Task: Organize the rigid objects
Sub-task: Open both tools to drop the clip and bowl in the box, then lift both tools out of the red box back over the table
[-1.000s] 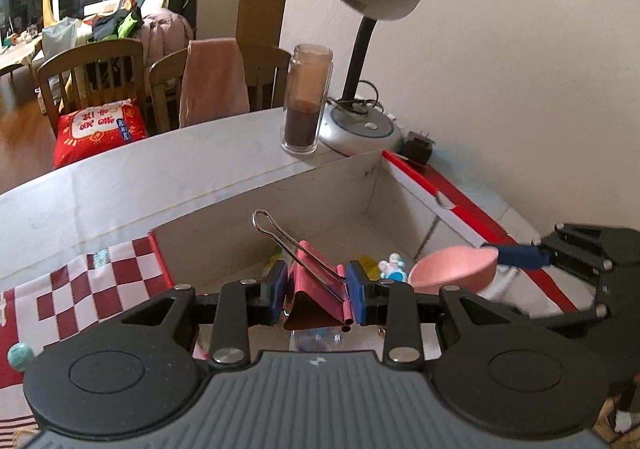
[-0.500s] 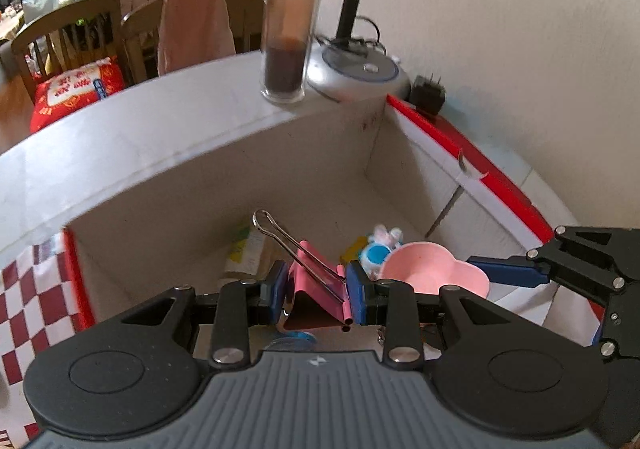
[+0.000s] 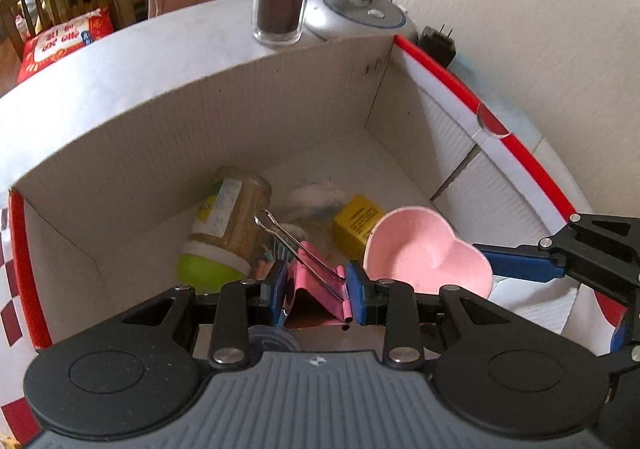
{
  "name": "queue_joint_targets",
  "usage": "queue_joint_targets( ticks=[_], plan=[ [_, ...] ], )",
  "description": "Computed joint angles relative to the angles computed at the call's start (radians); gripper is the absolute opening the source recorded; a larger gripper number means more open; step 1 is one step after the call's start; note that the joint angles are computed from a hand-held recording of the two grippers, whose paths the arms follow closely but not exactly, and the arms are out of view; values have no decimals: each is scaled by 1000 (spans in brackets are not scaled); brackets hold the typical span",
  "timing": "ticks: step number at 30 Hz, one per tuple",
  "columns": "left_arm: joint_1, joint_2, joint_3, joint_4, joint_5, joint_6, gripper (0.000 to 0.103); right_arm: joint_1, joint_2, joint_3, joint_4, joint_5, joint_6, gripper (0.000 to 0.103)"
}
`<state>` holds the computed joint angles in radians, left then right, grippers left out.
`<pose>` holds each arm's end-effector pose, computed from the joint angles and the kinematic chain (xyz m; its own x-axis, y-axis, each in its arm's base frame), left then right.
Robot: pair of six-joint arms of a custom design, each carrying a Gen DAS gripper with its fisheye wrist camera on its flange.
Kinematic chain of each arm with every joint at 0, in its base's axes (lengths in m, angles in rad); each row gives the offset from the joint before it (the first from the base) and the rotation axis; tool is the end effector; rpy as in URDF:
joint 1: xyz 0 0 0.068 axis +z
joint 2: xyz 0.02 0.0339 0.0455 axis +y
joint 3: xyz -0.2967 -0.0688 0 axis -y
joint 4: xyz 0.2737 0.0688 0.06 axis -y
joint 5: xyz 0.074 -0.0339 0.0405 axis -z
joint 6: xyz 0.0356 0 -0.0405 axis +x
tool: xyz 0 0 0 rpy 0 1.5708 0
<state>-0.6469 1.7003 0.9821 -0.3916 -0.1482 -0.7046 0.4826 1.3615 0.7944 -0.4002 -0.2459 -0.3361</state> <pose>0.2844 -0.2082 0.1750 -0.8966 -0.1256 -0.4246 -0.0487 0.9811 -0.1874 0.2467 0.1390 0.2179 -0.4997 -0.6229 -0.6019 -0.7810 0.6245 0.0020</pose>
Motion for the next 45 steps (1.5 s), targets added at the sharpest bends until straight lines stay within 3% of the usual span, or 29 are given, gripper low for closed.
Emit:
queue_joint_targets(
  ticks=[8, 9, 12, 27, 45],
  plan=[
    [8, -8, -10, 10, 11, -9, 32, -9, 13, 15, -15, -2, 15, 51],
    [7, -12, -11, 9, 7, -10, 34, -10, 12, 15, -16, -1, 16, 53],
    [-1, -32, -24, 18, -7, -20, 51, -17, 10, 18, -20, 0, 23, 54],
    [-73, -187, -100, 44, -73, -54, 51, -14, -84, 8, -56, 12, 57, 69],
    [-222, -569, -240, -125, -302, -167, 51, 134, -243, 9, -108, 93, 163, 83]
  ],
)
